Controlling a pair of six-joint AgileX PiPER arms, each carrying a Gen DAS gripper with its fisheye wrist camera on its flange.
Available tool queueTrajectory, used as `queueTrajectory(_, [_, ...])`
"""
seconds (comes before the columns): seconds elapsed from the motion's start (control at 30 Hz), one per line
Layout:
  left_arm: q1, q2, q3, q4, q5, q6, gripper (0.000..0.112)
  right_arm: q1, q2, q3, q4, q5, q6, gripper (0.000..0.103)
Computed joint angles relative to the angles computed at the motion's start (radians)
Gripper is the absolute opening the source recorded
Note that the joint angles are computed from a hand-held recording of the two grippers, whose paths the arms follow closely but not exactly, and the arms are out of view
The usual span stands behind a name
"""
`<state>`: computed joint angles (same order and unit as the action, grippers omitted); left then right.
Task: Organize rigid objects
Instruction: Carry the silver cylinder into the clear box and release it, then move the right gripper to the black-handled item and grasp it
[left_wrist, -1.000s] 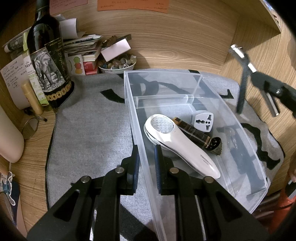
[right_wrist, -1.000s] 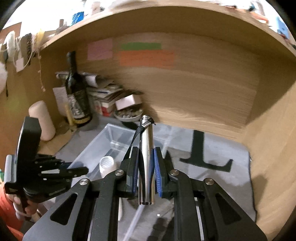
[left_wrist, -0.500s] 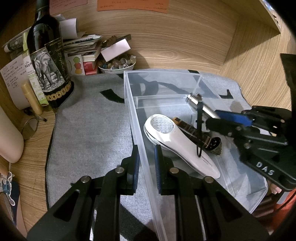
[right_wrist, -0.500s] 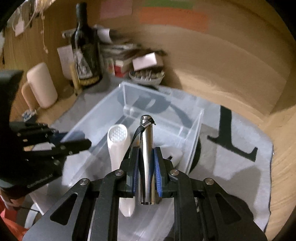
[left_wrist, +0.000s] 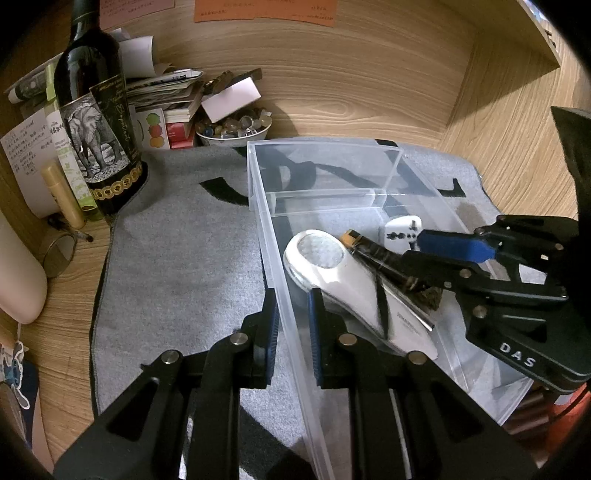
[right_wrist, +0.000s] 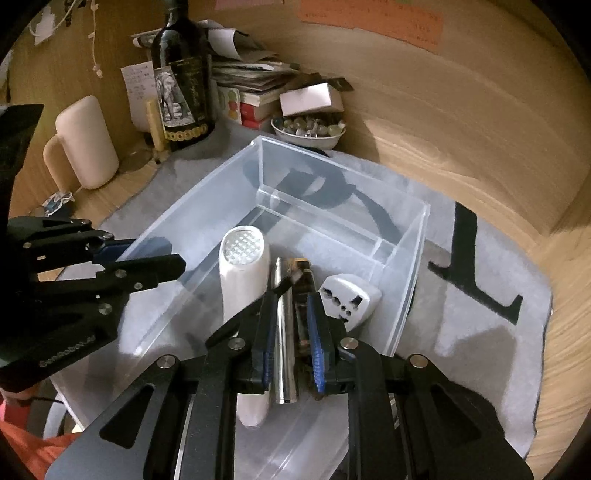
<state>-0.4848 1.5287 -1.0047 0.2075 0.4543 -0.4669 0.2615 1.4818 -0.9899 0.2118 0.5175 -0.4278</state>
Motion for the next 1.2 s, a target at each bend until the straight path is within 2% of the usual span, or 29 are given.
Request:
queueTrajectory(0.2, [0.0, 0.0, 0.0, 0.002, 0.0, -0.001, 0.014, -0.02, -0.067, 0.029, 0.048, -0.036, -0.032, 0.046])
queueTrajectory(0.27, [0.001, 0.0, 0.0, 0.0, -0.001, 0.001, 0.014, -0.025, -0.104, 0.046, 0.037, -0.06, -0.016, 0.06])
queueTrajectory(0.37, [0.0, 0.0, 0.001, 0.0, -0.001, 0.0, 0.014, -0.033, -0.158, 0.071, 0.0, -0.099, 0.028, 0.071])
queueTrajectory(0.63, [0.001, 0.0, 0.001, -0.001, -0.003, 0.002, 0.014, -0.141, -0.256, 0.122, -0.024, -0.114, 0.054, 0.073])
queueTrajectory(0.9, [0.0, -0.001, 0.004, -0.001, -0.004, 0.002, 0.014, -0.266, -0.257, 0.201, 0.036, -0.098, -0.02, 0.073])
queueTrajectory(1.1, [-0.001, 0.0, 0.003, 0.005, -0.004, -0.006, 0.014, -0.309, -0.241, 0.285, 0.175, -0.082, -0.141, 0.07])
queueTrajectory(1.17, [-0.001, 0.001, 0.002, 0.006, -0.004, -0.006, 0.014, -0.333, -0.237, 0.305, 0.286, -0.065, -0.244, 0.062])
queueTrajectory(1.2, [-0.001, -0.001, 0.004, 0.006, -0.005, -0.007, 0.014, -0.348, -0.231, 0.305, 0.329, -0.046, -0.285, 0.061])
